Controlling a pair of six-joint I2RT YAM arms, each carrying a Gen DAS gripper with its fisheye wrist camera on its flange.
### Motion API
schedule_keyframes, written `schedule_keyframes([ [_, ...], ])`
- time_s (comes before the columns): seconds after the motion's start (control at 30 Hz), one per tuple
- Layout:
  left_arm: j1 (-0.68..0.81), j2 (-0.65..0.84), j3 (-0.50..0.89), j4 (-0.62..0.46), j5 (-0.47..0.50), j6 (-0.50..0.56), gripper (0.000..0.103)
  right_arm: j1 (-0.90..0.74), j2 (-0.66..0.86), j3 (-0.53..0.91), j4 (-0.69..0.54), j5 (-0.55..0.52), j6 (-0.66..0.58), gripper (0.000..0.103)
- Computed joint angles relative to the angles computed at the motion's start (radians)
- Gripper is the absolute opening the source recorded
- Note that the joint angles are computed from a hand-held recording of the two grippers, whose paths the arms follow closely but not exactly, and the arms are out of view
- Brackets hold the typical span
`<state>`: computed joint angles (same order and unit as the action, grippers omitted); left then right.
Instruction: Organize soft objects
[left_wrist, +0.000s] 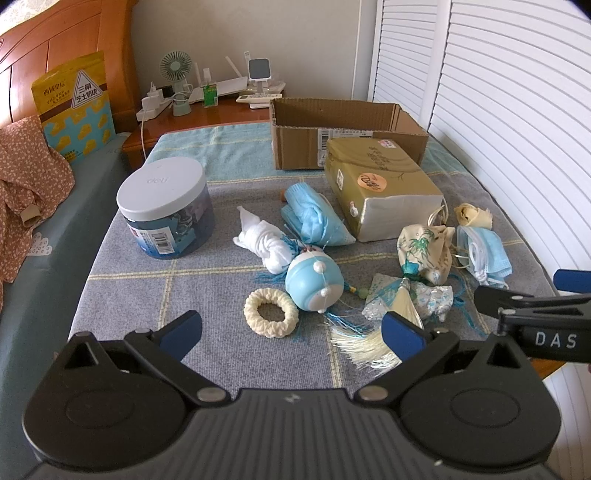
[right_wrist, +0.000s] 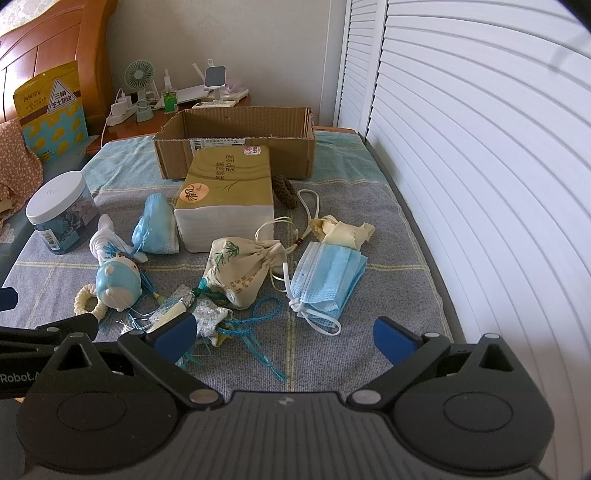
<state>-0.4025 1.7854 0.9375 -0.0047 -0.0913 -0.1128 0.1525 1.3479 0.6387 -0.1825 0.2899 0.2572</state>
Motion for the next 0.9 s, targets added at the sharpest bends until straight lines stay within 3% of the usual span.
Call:
schedule_keyframes([
  [0.9,0.004,-0.007,-0.003,0.010,0.010,0.020,0.102,0.001,-0.004,-0.001,0.005,0.004,-0.006,0.103],
])
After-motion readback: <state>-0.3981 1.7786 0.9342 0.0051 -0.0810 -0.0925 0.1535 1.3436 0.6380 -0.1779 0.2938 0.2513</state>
